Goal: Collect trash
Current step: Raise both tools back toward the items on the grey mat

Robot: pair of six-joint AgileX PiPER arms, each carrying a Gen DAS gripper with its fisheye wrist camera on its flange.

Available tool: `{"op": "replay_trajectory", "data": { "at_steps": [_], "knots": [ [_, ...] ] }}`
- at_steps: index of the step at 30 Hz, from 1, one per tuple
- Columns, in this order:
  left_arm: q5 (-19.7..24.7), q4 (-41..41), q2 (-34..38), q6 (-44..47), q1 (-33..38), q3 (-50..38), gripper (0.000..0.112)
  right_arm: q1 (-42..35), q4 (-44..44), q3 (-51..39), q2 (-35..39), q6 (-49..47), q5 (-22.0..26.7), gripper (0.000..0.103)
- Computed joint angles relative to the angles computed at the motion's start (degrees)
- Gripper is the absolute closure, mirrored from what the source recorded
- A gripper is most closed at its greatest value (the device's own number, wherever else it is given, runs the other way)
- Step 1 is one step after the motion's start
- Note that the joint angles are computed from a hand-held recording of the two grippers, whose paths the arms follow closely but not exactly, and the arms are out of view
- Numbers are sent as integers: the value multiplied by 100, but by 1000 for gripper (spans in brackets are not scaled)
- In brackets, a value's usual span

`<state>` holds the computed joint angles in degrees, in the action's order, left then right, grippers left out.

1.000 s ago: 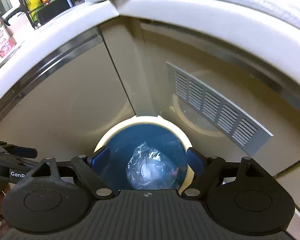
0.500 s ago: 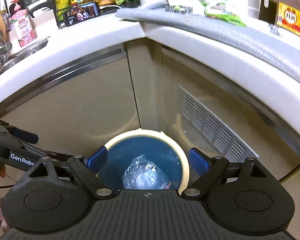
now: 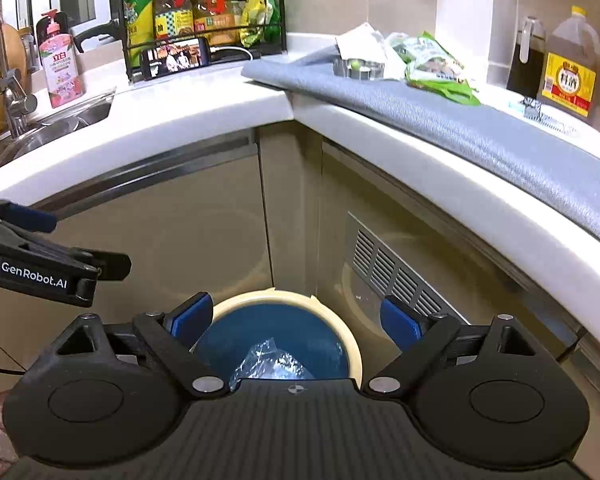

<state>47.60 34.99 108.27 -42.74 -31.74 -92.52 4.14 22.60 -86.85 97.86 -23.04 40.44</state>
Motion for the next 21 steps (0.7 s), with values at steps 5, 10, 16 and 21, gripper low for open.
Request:
{"op": "replay_trajectory", "data": {
  "at_steps": [5, 10, 16, 21],
  "knots": [
    [-7, 101, -41, -17, -37, 23, 10, 6, -6, 40, -61, -7, -20, 10],
    [-32, 299, -140, -174, -91, 148, 10, -1, 19, 93, -113, -11, -63, 10],
    [-36, 411, -174, -185, -108, 147, 10, -13, 41, 118, -147, -21, -80, 10],
    [27, 249, -214, -52, -26, -104, 10, -94, 213, 2, -129, -141, -65, 8]
  ]
}}
